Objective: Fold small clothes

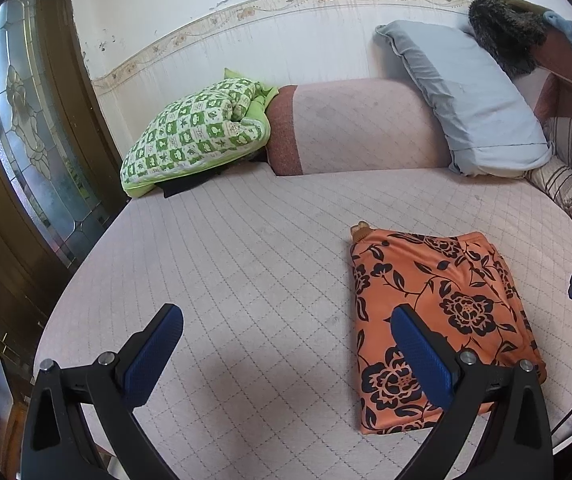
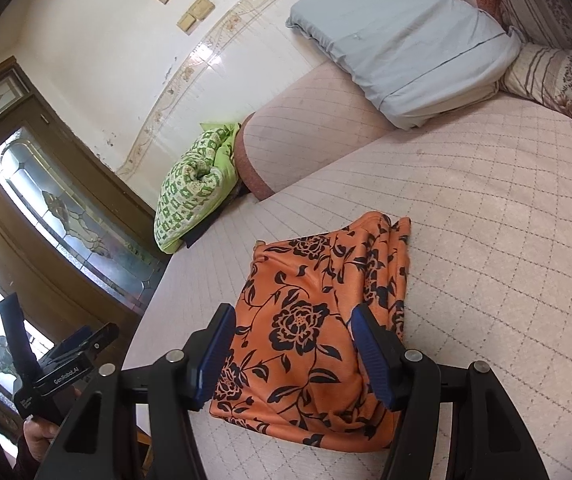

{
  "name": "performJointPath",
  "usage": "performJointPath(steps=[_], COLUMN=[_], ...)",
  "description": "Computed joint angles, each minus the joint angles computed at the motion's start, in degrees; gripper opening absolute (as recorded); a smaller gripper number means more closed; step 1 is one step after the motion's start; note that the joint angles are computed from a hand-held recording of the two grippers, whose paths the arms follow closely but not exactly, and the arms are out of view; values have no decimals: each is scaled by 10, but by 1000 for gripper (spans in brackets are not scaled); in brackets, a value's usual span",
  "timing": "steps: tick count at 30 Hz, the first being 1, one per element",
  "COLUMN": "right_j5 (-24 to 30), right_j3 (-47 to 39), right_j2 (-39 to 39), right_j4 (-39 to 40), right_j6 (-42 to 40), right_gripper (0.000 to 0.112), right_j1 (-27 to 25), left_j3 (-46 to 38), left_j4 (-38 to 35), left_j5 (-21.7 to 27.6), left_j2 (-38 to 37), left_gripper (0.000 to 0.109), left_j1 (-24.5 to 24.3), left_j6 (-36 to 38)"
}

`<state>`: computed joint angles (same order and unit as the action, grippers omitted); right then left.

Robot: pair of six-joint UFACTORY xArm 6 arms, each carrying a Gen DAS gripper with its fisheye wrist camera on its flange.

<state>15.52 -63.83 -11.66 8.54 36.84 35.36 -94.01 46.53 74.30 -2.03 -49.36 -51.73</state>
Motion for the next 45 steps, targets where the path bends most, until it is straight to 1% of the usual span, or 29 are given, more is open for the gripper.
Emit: performJointPath(steps=[10,13,15,16,18,20,21,22,24,26,27,28,30,32,34,36,38,41,45], right_j5=[6,8,12,15,27,43,47,51,64,70,78,91,111,131,140,146,145,145,139], right_j3=[4,6,6,6,0,-10,-14,-18,-25,-33,-39,-49,-67,-85,-91,-100,-107,-111,-106], right_j2=[-1,-2,-1,0,7,19,25,29,40,54,60,73,94,115,126,136,142,148,145], right_j4=[14,24,37,53,101,150,184,208,257,324,341,353,351,349,368,387,370,363,343], right_j6=[-13,-20,-27,-37,-70,-105,-128,-142,-163,-199,-207,-212,-210,-202,-209,-223,-214,-207,-190], right_gripper=[64,64,64,64,65,65,65,67,67,69,69,69,69,69,70,69,69,69,69], right_j1=[-5,-7,-8,-9,-13,-21,-27,-31,-44,-56,-60,-67,-75,-83,-88,-88,-86,-83,-83], left_j3=[-15,-16,-15,-15,-13,-10,-10,-10,-13,-15,-21,-27,-41,-36,-32,-41,-61,-72,-93], left_j4=[-7,-23,-64,-101,-202,-283,-311,-329,-348,-380,-397,-398,-390,-388,-373,-363,-347,-316,-261], left_j5=[-6,-20,-46,-62,-98,-119,-127,-134,-144,-161,-165,-160,-152,-162,-167,-161,-145,-146,-128], left_j2=[19,28,34,39,52,65,74,81,92,102,110,116,128,128,127,136,152,160,172], left_gripper=[103,103,103,103,103,103,103,103,103,103,103,103,103,103,103,103,103,103,103], left_j1=[7,16,31,43,73,97,107,113,122,132,136,138,141,141,138,136,130,119,103], left_j6=[11,21,43,60,105,135,148,160,176,198,208,209,202,197,191,197,193,183,178])
